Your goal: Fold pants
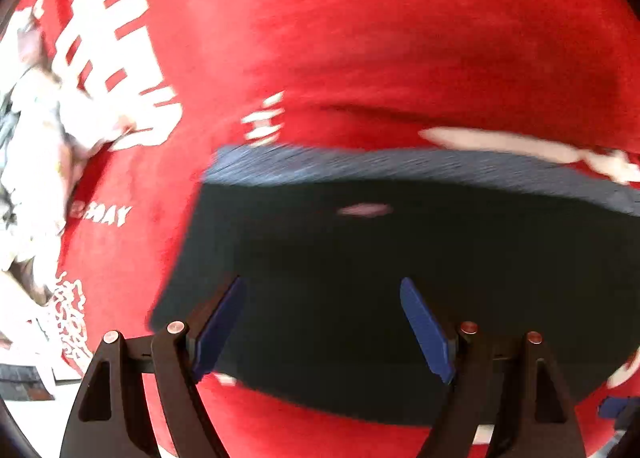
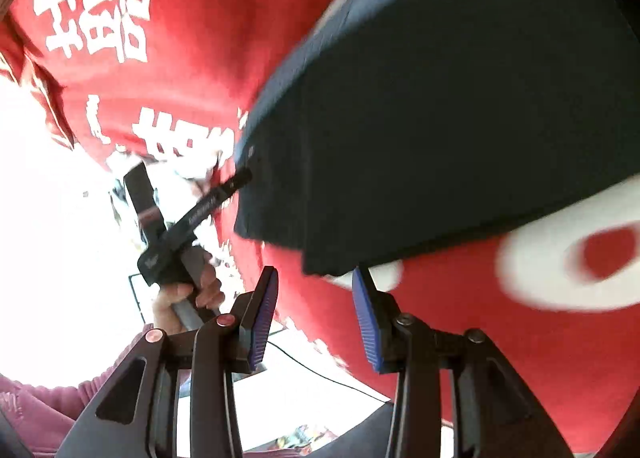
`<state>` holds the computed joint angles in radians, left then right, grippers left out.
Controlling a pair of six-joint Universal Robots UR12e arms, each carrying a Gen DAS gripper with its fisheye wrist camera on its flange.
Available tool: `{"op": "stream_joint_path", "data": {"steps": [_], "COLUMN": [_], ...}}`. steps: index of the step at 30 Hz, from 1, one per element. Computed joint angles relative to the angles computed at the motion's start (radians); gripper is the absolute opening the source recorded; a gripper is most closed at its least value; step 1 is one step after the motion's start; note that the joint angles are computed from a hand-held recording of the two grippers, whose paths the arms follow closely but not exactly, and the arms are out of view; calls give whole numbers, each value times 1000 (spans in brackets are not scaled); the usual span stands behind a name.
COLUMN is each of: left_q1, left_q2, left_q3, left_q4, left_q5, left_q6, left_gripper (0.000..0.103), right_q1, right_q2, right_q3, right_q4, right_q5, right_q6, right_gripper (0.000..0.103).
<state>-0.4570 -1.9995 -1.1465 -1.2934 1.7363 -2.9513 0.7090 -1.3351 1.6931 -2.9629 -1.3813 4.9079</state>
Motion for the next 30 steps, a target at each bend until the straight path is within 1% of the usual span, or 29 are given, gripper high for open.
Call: {"op": "stream_joint_path", "data": {"steps": [2,3,4,6,7,9,11,12,13,14,15,18,19,20,21,23,26,28,30], "left_q1": [25,41,62,78,89,95,99,102,105,108,107,104,104,106,107,102,91,84,81], "left_q2": [4,9,23,22,21,23,25,26,25,22,22,25,29,30,30,32,37,39,47], "left_q3": [-35,-53,-81,-77,-75,-80,-89,-91,-90,-87,-86,-89,-91,-95,-96,-97,-95,-88,-84], "left_q4": [17,28,63,36,25,24,41,44,41,39,39,42,40,44,45,48,45,33,25], "left_q5": [40,20,-33,-74,-108,-129,-139,-147,-156,-156,-151,-133,-138,-145,-145,-131,-93,-73,-84], "left_q6": [32,47,51,45,35,35,43,45,43,43,44,54,52,51,51,54,59,55,56], "left_gripper": [81,87,94,94,94,94,96,96,96,96,96,96,96,96,96,96,96,96,96], "right_q1": [11,12,17,19,20,22,24,25,24,23,21,13,13,16,21,33,45,43,40], "right_q2": [43,60,73,76,80,88,96,98,102,107,104,99,97,98,99,101,103,97,83], "right_q3": [-34,-44,-51,-47,-47,-54,-57,-59,-67,-83,-90,-150,-174,-182,-180,-165,-150,-134,-126], "right_q4": [-15,-30,-46,-53,-59,-55,-56,-43,-26,3,33,168,234,260,272,273,236,179,185], "right_q5": [2,-4,-22,-44,-53,-58,-54,-49,-49,-54,-60,-90,-87,-88,-84,-80,-93,-96,-99], "right_q6": [19,33,50,70,79,91,110,123,129,133,126,-2,-57,-70,-62,-12,51,58,52], "right_gripper": [42,42,42,43,44,44,44,44,42,35,7,7,7,7,6,6,6,6,12]}}
